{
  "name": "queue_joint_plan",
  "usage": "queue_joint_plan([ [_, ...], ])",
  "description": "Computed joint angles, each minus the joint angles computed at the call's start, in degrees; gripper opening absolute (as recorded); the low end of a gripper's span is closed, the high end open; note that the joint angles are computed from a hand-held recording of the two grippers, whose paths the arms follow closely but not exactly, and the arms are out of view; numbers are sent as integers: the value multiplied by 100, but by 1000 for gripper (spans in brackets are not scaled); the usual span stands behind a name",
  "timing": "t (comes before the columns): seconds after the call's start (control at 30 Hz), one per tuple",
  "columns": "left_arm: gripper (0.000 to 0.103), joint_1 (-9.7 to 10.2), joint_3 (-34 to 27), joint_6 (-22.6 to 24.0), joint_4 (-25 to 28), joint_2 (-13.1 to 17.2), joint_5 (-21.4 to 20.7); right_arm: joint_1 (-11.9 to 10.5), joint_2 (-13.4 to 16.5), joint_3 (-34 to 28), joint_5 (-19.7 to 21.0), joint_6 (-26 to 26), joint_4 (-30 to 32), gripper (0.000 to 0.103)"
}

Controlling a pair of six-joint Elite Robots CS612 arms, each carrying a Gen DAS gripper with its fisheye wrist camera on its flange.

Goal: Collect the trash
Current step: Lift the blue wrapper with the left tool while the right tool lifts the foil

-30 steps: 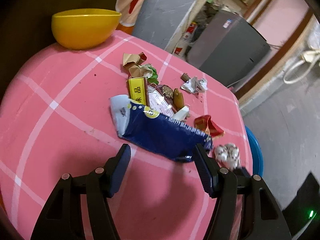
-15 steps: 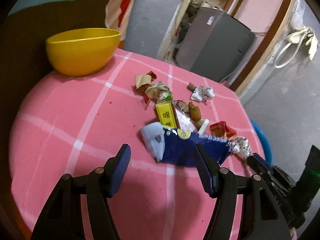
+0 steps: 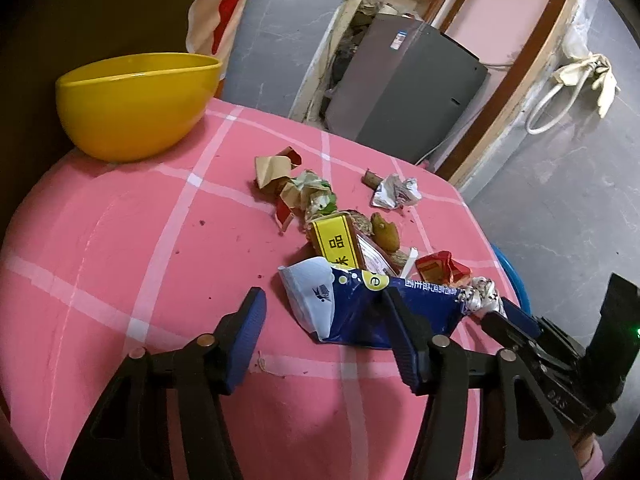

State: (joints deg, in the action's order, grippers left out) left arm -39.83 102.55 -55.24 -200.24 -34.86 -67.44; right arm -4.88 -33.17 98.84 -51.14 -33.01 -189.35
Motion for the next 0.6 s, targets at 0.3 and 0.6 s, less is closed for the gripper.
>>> queue_joint_plan([
  [0.3,25,8,22,102,-518,107,-272,35,2,-38,-100,26,149,20],
  [0.6,21,-249,207,-89,-729,40,284,-30,-28,87,2,32,48,18],
])
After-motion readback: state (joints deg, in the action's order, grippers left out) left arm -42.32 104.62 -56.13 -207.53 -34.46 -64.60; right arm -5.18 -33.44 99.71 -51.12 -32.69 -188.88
